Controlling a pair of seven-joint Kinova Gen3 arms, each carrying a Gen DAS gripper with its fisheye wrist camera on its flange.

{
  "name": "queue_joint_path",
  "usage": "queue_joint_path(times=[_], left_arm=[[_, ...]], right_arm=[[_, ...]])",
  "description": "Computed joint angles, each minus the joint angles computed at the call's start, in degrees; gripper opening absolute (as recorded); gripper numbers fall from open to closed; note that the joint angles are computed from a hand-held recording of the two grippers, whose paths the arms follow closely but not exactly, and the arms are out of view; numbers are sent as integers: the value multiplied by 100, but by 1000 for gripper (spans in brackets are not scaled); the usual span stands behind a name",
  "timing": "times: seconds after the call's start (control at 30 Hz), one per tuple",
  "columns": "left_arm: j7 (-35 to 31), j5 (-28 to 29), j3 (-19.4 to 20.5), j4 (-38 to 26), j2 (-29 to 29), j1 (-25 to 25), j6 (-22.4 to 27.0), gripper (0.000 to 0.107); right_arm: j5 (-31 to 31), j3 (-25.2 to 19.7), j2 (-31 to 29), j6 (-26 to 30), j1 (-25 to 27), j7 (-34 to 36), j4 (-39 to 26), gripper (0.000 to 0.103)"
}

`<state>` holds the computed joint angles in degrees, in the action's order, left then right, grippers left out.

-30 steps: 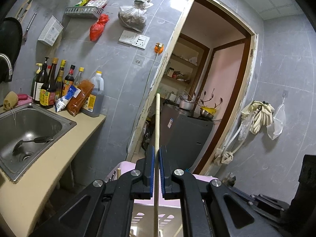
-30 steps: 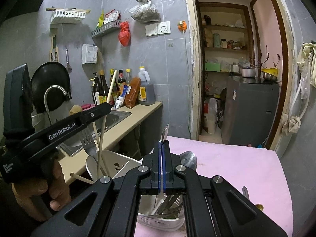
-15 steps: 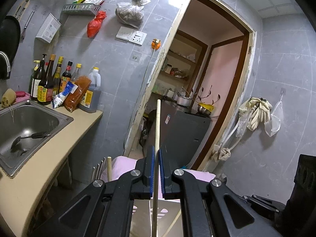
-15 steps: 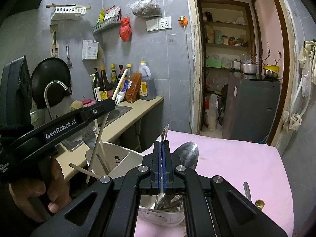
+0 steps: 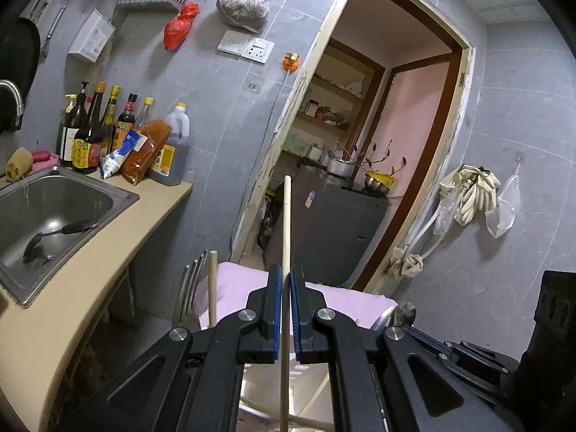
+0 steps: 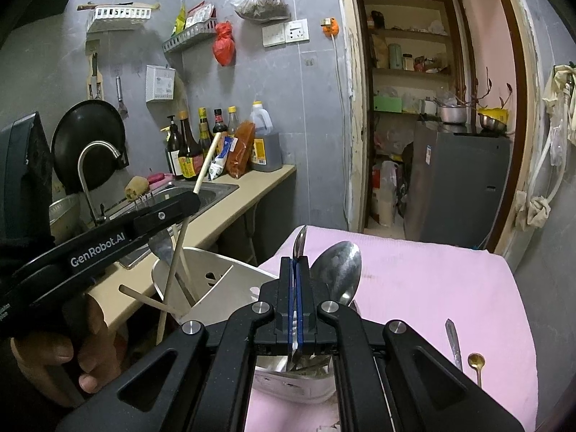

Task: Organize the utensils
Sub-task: 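Lower chopstick and spoon into the holder and open both grippers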

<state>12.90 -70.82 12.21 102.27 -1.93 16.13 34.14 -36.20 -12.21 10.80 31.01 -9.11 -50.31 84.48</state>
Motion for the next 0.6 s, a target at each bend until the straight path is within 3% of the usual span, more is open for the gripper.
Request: queue_joint_path(times=[0.6], left_arm=[[-402,466,128,-34,-146,-51,260,9]], right_arm=[[-64,55,24,218,40,-58,-33,3]])
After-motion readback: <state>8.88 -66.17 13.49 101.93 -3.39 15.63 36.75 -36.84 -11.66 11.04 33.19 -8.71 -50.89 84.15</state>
